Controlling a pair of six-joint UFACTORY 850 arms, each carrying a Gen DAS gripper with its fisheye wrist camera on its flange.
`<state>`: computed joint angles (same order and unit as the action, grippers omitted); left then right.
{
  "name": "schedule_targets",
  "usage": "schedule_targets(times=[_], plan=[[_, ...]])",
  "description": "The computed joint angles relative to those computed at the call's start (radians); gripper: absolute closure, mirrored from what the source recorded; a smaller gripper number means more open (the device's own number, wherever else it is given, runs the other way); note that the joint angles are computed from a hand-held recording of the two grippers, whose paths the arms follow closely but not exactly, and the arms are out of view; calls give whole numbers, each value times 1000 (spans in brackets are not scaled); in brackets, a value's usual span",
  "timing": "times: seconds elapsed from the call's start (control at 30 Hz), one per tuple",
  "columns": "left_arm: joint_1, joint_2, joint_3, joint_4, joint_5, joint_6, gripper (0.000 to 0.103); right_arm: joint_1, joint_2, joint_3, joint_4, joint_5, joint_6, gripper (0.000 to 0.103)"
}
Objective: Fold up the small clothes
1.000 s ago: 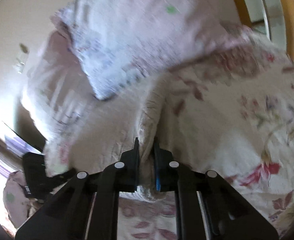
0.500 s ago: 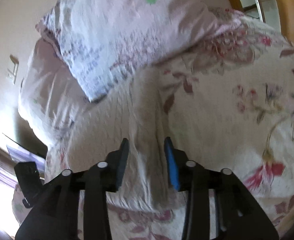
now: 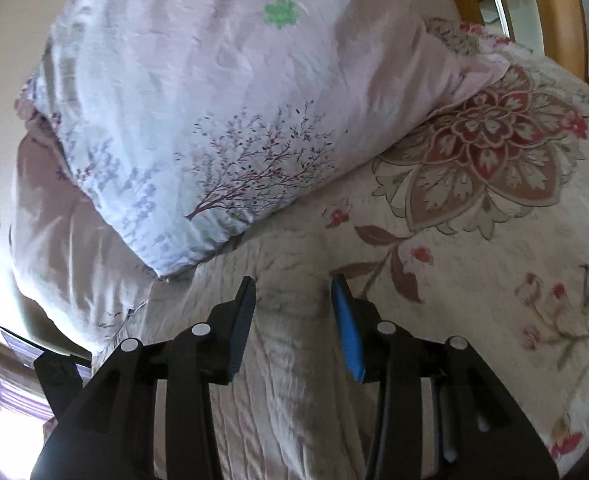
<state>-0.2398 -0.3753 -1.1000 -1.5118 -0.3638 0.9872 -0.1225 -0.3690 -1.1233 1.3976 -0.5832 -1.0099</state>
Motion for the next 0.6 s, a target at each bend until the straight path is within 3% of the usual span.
schedule_targets(times=[0.03, 0.1, 0.13, 0.2, 0.33, 0.4, 0.5, 0.6], plan=[[4, -11, -9, -10, -11, 2, 17, 2, -6, -5, -6, -4, 1, 62], [9, -24, -18, -44, -24, 28, 18, 11, -9, -6, -7, 11, -25, 85], [10, -26, -19, -69, -28, 51, 26, 15, 0, 4, 21, 25, -77, 91], [17, -29, -19, -128, -67, 118, 44, 14, 23, 25, 102, 31, -180, 93], [1, -22, -28, -122, -30, 138, 46, 17, 62, 49, 224, 75, -332, 94], [-2, -30, -36, -114, -24, 129, 45, 22, 45, 29, 171, 104, -281, 94], [-2, -44, -44, -97, -22, 104, 39, 36, -21, -23, -39, 153, -63, 94], [-17, -66, -63, -118, -7, 139, 43, 29, -60, -42, -55, 134, -5, 94]])
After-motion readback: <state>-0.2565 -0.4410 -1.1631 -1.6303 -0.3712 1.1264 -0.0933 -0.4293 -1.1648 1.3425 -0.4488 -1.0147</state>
